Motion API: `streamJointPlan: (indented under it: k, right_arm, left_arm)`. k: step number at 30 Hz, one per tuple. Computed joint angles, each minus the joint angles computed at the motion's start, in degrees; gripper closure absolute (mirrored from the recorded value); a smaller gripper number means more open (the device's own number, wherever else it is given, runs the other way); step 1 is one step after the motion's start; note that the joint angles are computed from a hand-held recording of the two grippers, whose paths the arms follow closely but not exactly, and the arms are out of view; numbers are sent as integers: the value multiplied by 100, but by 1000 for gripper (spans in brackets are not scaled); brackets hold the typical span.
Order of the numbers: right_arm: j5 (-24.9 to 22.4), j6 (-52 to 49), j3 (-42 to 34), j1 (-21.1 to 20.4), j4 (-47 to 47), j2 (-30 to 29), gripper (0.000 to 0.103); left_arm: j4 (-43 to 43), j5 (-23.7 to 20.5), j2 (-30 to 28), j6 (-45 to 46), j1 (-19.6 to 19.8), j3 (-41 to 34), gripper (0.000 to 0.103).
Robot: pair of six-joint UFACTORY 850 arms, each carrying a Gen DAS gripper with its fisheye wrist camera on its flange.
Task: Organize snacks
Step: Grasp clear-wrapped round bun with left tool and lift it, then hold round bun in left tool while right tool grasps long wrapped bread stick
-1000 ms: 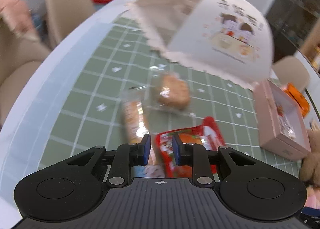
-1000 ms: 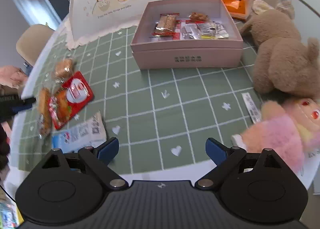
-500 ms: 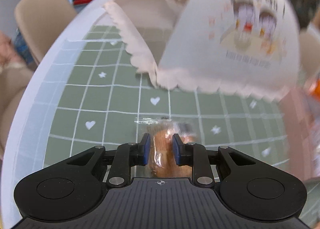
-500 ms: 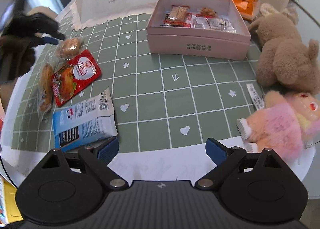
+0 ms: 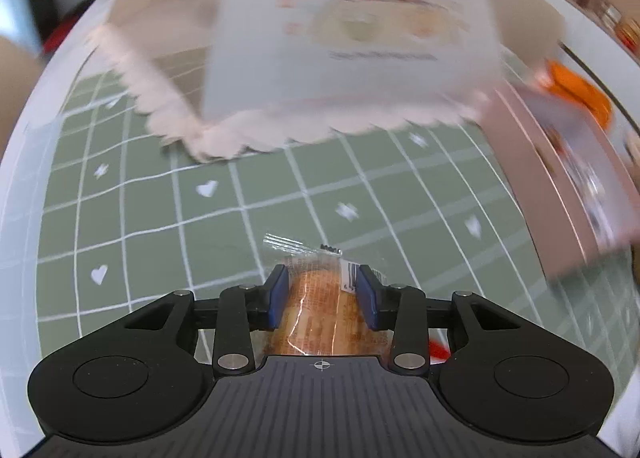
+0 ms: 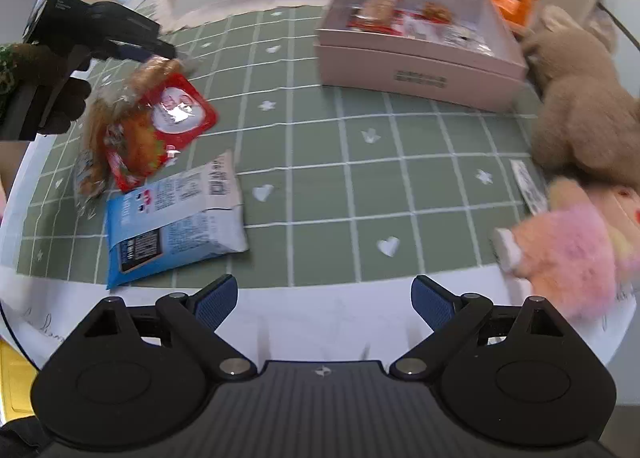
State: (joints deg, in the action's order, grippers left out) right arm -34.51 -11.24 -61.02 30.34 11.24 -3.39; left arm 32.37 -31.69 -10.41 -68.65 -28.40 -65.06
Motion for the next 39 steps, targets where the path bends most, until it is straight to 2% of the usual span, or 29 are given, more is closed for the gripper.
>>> streamJointPlan:
  k: [2,4,6,9,12,16,19,21,24,29,34,37,39]
  right_arm:
    - [64,-153,3,65,15,21,9]
    - [115,-300,10,105,97,34,9]
    - [115,-408,-13,122,222,6,9]
    - [101,-596,-46,145,435,-41,9]
    - [42,-1049,-77,205,776,-94,9]
    - [-217,-1519,-162,450,947,-290,9]
    - [-169,-1339,-127,709,380,-388,9]
    - [43,-1064,12,843,-256,-328,9]
    - [343,-1063,206,773,-613,-181,8]
    - [392,-11,81,457,-1430,-280,7]
    - [289,-295,-24,60,-732,-233,7]
    - [344,-510,28,-18,-476,-143,7]
    - [370,-577,28,-30,-367,-140,7]
  left_arm:
    - [-439,230,170,353,-32,177,62]
    - [-1033,742,414,628,-28,486,62]
    - [-1347,916,565,672,-138,691,62]
    - [-380,761,737,-321,-572,893,59]
    - [653,331,880,-1545,-1016,1049,59]
    - [1248,-275,982,-2482,-1424,1156,55]
    - [1142,-344,1068,-2467,-1537,1212,55]
    - [954,-383,1072,-2212,-1578,1180,55]
    - [887,-498,1017,-2055,-1629,1114,53]
    - [949,-595,764,-2298,-1539,929,40]
    - [850,-766,402,-2143,-1443,616,34]
    - [922,-801,400,-2147,-1512,611,40]
    - [1053,-583,564,-2421,-1573,780,46]
